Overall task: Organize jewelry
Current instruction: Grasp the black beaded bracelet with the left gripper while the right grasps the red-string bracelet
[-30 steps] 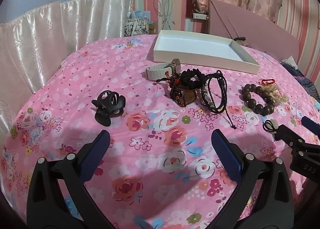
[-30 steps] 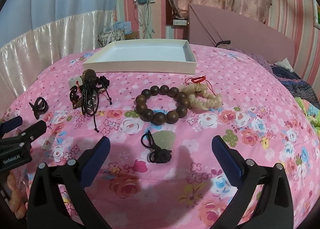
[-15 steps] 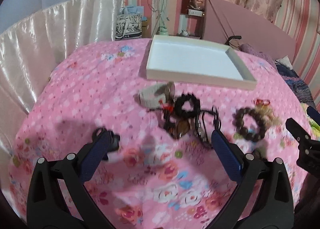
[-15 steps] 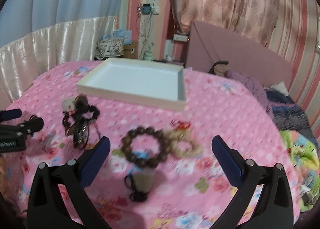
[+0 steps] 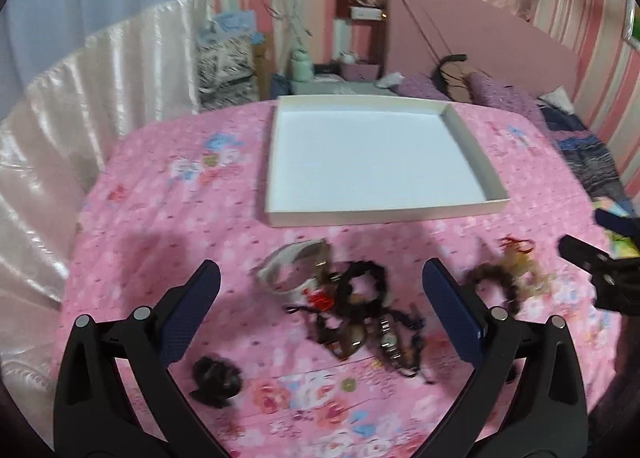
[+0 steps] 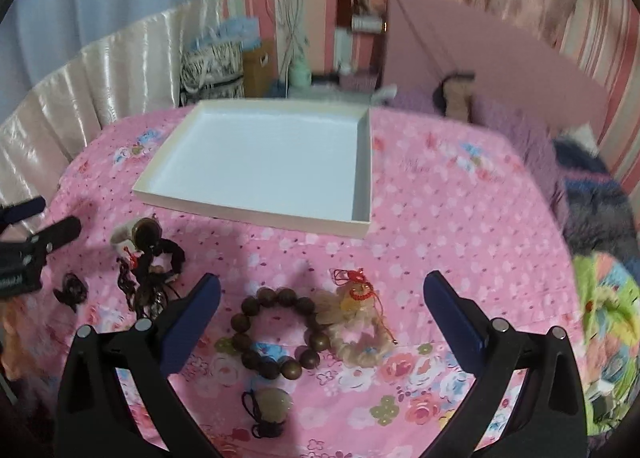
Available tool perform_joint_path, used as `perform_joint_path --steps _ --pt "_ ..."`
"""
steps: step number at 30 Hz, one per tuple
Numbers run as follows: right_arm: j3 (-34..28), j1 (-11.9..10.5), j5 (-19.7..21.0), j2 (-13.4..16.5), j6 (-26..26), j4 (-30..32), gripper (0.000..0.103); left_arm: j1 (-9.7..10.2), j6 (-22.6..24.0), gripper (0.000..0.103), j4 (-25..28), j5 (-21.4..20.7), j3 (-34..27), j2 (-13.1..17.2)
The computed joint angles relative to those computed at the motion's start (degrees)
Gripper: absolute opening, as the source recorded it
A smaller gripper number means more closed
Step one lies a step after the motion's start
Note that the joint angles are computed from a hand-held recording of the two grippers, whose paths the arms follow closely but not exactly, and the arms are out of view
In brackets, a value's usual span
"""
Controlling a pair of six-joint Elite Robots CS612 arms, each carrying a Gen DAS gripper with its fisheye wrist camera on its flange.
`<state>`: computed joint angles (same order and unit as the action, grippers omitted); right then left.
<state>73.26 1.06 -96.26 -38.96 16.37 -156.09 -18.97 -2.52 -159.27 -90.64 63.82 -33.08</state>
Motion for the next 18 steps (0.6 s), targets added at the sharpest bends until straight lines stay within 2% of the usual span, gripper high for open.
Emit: perform_joint_path --steps 2,5,7,13,15,18 --pt "-1.49 -0.42 0.93 0.71 0.41 1.5 0.101 0.08 0.02 0.1 0.65 -1.56 -1.33 0.63" --pt "-3.53 -0.29 -0.77 2.09 -0.44 3.95 0.101 0.35 -0.75 0.1 2.06 -3.77 -3.22 1.71" --pt "-3.3 -0.41 -0.3 2.47 0.15 3.32 0.101 0.63 -1.48 0.099 3.6 -5.58 -4.49 2.57" --pt "-3.44 -1.31 1.68 3.97 1.71 3.35 0.101 0.59 -2.03 0.092 8.53 -4.99 -7.57 5.0" --pt "-3.98 -1.72 3.36 4.7 1.37 4.94 0.101 0.66 -2.45 0.079 10.62 -4.8 -8.85 5.9" --pt "-4.4 -1.91 2.87 5.34 1.44 5.89 0.098 0.77 -2.92 0.07 14.24 -5.38 -10.84 7.35"
